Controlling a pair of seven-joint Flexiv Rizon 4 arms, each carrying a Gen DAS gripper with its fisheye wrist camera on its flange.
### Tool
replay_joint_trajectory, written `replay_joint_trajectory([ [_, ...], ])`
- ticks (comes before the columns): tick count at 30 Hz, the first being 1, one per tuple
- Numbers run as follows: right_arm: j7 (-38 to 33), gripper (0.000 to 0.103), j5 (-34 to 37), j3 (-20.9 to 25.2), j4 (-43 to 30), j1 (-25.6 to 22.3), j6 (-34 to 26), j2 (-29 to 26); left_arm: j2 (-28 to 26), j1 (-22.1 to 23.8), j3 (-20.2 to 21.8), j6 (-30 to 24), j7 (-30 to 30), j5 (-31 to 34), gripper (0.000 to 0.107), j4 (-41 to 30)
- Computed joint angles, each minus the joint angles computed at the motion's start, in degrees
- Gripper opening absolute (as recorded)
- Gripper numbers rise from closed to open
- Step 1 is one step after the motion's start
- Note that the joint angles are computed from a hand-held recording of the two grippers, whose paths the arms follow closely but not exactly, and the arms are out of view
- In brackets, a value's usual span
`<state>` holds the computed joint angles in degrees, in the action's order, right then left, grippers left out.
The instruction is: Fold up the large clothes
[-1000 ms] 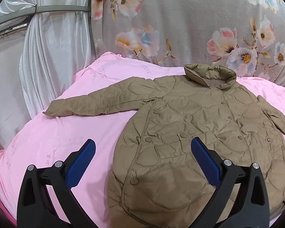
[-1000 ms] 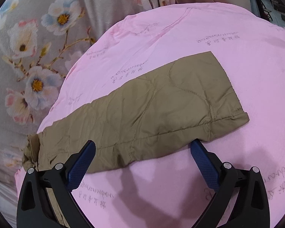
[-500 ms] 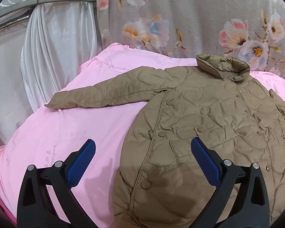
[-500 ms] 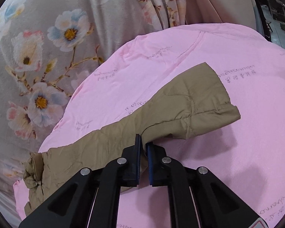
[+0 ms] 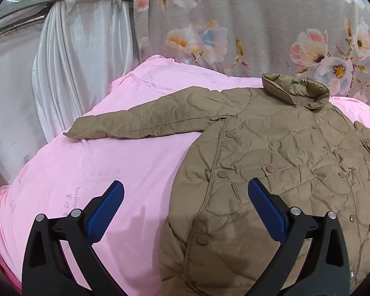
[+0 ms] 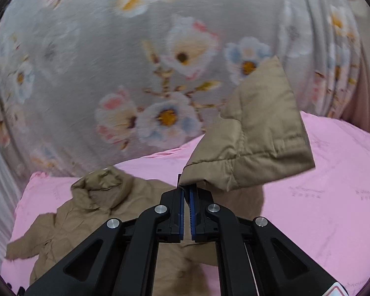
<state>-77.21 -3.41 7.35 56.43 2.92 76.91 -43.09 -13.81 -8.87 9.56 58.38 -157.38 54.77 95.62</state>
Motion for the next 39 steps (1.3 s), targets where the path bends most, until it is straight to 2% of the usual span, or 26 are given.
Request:
replay_joint_trajectory([
  [5, -7.43, 0.004, -1.06, 5.15, -5.85, 5.41, -5.74, -2.63, 0.39, 1.16, 0.36, 1.26, -0.26, -0.97, 0.098, 1.41],
  [9, -11.95, 0.005, -0.28, 6.01, -10.05, 10.12, -11.13, -5.41, 0.69, 2.19, 0.72, 3.22, -0.28, -2.05, 0.098, 2.81],
  [11, -15.0, 0.007, 0.25, 6.18, -9.57, 12.09, -12.51, -5.47, 0.75, 2.52, 0.85, 3.99, -0.16, -2.34, 0.098, 3.22],
  [13, -17.46, 0.015, 0.98, 6.27, -9.31, 13.38, -12.47, -5.47, 0.83, 2.97, 0.97, 5.01, 0.38, -2.88, 0.098, 3.67],
  [15, -19.13, 0.041, 2.19, 6.4, -8.52, 14.03, -11.06, -4.92, 0.9, 3.73, 1.0, 6.64, 1.43, -4.09, 0.098, 4.13],
  [17, -19.61, 0.046, 3.21, 6.09, -7.25, 14.27, -8.53, -3.96, 0.91, 4.62, 1.0, 8.89, 2.97, -5.92, 0.098, 4.65],
  [19, -18.81, 0.046, 3.38, 5.27, -6.92, 14.28, -7.85, -3.46, 0.54, 6.3, 0.62, 12.57, 6.6, -9.87, 0.098, 5.21],
  [22, -16.26, 0.046, 3.33, 3.41, -5.49, 13.53, -7.32, -2.59, -0.98, 9.35, -1.19, 18.4, 15.61, -18.72, 0.098, 5.23],
  [25, -12.16, 0.047, 2.5, 1.02, -4.57, 12.51, -7.79, -2.67, -3.75, 13.76, -6.62, 21.98, 27.88, -29.94, 0.098, 3.62],
  [26, -10.32, 0.047, 2.15, -0.02, -3.95, 12.11, -8.03, -2.7, -5.64, 15.64, -9.61, 21.56, 33.05, -34.55, 0.098, 1.78],
  [28, -7.55, 0.048, 1.43, -1.12, -3.19, 11.09, -8.81, -2.97, -9.31, 16.25, -12.18, 19.06, 37.89, -39.44, 0.098, -2.63],
  [29, -6.27, 0.048, 1.51, -1.16, -3.11, 10.13, -9.81, -3.35, -12.29, 16.68, -13.8, 15.8, 40.93, -42.48, 0.098, -6.48],
  [34, -1.54, 0.052, 3.98, 0.74, -6.56, 5.5, -17.2, -6.57, -22.67, 15.06, -14.85, 4.14, 46.29, -52.0, 0.098, -19.76],
  [36, -0.81, 0.052, 6.45, 2.78, -10.35, 3.45, -21.99, -8.92, -25.14, 14.74, -14.97, 3.19, 47.76, -55.0, 0.097, -22.06],
  [39, -0.95, 0.052, 9.84, 4.51, -15.12, 2.0, -26.76, -11.85, -27.06, 13.19, -13.75, 4.56, 48.92, -57.38, 0.089, -23.63],
])
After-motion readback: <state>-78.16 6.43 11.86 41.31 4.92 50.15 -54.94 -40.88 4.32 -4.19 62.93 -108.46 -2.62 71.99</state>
